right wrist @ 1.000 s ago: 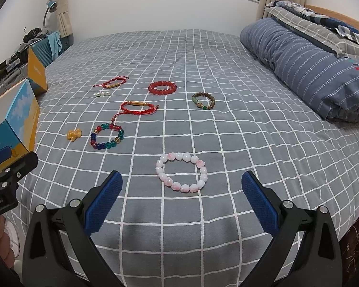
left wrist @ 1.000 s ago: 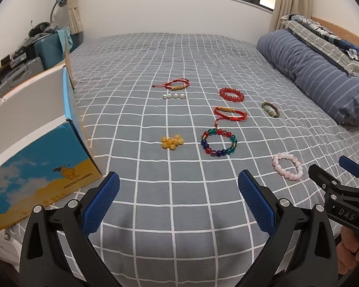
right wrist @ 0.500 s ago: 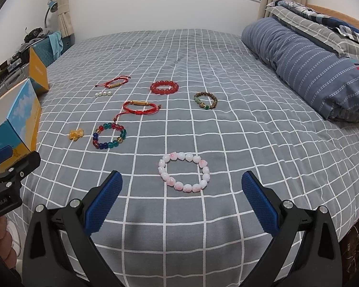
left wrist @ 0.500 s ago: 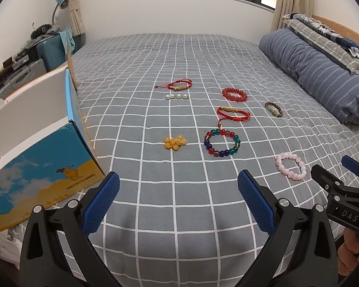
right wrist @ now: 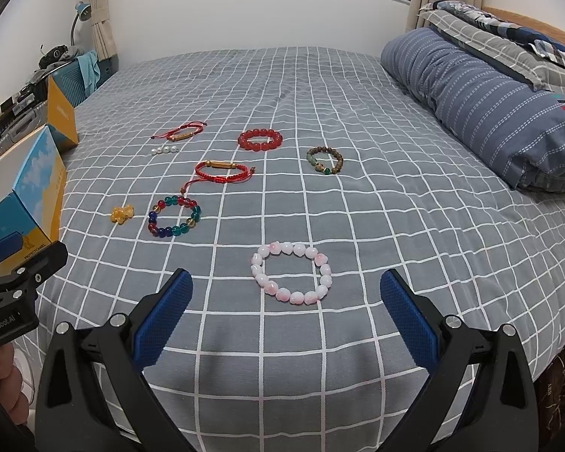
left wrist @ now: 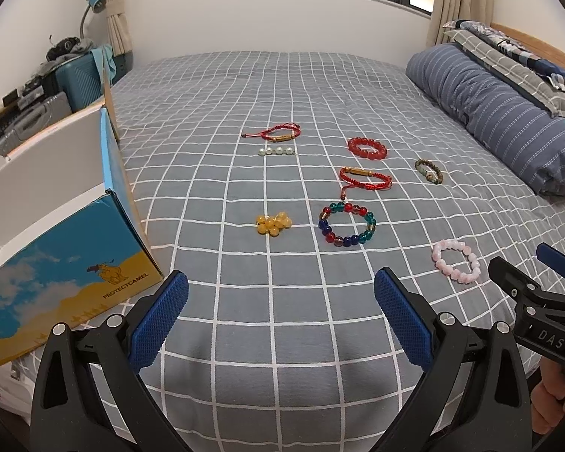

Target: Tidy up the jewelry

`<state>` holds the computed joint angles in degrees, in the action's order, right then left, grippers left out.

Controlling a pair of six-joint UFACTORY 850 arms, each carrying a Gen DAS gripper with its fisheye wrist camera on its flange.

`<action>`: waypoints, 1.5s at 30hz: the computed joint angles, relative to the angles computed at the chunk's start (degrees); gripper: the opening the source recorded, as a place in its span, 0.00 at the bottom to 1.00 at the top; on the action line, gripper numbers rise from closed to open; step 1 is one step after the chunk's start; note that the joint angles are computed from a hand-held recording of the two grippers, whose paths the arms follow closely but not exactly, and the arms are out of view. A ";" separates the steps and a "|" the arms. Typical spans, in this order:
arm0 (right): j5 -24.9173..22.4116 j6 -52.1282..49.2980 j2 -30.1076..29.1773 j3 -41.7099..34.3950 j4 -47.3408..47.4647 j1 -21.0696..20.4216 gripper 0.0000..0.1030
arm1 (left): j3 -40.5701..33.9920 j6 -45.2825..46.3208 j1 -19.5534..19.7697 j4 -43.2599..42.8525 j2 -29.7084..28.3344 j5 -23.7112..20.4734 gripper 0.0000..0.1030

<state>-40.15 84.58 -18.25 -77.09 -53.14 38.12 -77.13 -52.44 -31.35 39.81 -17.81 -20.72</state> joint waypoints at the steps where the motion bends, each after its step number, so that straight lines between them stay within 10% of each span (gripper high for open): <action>1: -0.02 -0.04 0.02 0.00 0.01 0.01 0.93 | -0.21 0.24 0.00 -0.23 -0.14 -0.13 0.94; 33: 1.28 -19.19 -11.15 -9.01 18.16 -7.98 0.90 | -22.53 25.18 6.30 -24.53 -21.23 -5.61 0.92; 45: 2.16 -25.64 -12.16 -10.13 23.54 -7.39 0.70 | -22.04 30.72 6.53 -28.81 -20.98 -4.80 0.45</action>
<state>-37.99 58.95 -30.41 -87.22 -29.61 30.74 -99.17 -21.72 -24.82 11.00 -38.79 -25.52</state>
